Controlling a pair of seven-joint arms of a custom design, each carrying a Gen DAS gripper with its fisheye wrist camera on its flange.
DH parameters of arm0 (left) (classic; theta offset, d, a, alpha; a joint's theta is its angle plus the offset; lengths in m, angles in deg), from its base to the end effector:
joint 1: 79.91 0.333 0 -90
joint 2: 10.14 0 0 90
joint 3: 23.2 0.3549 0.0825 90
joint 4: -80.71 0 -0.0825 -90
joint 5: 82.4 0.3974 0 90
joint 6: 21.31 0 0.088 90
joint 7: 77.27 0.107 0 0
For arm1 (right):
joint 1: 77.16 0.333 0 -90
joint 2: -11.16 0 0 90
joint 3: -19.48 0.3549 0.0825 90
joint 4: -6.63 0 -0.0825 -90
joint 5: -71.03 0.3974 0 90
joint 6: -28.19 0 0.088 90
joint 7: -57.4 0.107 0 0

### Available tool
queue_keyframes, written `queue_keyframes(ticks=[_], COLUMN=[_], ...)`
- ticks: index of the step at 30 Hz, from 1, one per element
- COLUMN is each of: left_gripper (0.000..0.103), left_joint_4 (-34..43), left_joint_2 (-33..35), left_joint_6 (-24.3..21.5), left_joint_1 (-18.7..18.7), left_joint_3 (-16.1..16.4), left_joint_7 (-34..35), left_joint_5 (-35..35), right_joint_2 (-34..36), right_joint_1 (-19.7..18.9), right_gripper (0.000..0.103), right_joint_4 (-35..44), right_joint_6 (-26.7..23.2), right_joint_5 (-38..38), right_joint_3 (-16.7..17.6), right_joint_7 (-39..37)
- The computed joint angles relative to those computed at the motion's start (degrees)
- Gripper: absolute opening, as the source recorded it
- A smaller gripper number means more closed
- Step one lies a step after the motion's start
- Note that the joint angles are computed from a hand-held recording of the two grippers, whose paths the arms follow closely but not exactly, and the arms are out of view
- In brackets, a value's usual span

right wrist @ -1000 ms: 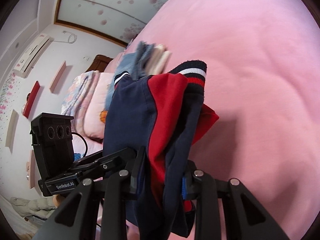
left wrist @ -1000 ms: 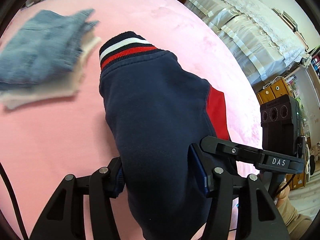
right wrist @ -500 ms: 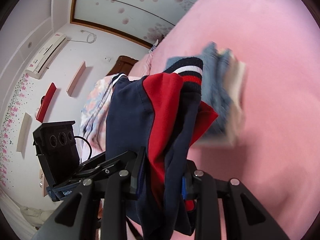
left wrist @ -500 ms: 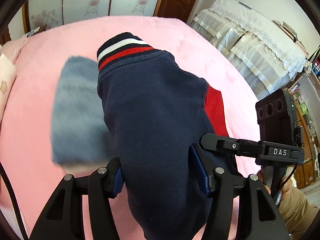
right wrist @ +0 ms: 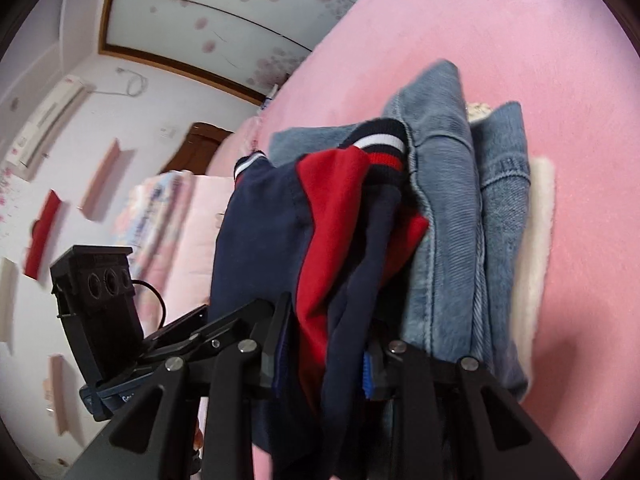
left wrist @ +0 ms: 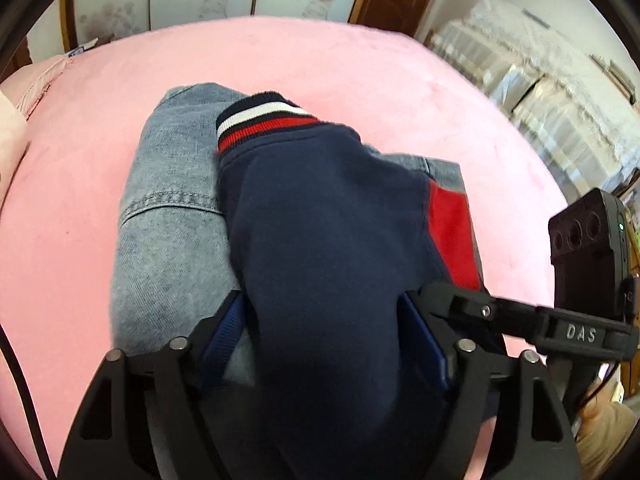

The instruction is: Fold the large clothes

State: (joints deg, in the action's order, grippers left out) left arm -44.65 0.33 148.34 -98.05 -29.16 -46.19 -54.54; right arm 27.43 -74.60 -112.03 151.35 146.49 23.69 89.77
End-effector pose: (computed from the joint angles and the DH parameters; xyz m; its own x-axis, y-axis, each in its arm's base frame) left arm 0.5437 -0.2753 0.3953 0.0838 -0.9628 0.2570 -0.8305 -0.2100 -0.5159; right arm 0.5959 0.1094 0.3289 0.2806 -0.5366 -0.7958 -0.9491 -0.0314 -0.3135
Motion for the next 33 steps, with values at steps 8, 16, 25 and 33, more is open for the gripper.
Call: queue_keyframes(ticks=[8, 16, 25, 33], left_gripper=[0.083, 0.083, 0.083, 0.089], left_joint_4=[0.3, -2.1, 1.8, 12.2], left_joint_2=[-3.0, -12.3, -18.1, -15.5], left_joint_6=[-8.0, -21.9, -38.9, -59.2], left_joint_1=[-3.4, -3.0, -7.8, -16.8], left_joint_3=[0.9, -8.8, -19.0, -24.9], left_joint_7=[-13.5, -17.0, -28.6, -39.9], left_joint_5=[11.6, 11.4, 10.5, 11.9], right_joint_2=[-3.5, -17.7, -36.2, -52.1], right_joint_1=[1.0, 0.8, -1.2, -4.8], right_gripper=[0.043, 0.051, 0.051, 0.051], right_joint_4=[-2.0, -12.2, -23.0, -30.4], right_joint_6=[2.5, 3.9, -0.2, -4.4], right_joint_5=[-3.7, -7.4, -20.1, -31.9], right_joint_3=[-0.5, -4.6, -12.5, -18.9], right_joint_7=[-0.3, -5.0, -4.2, -4.2])
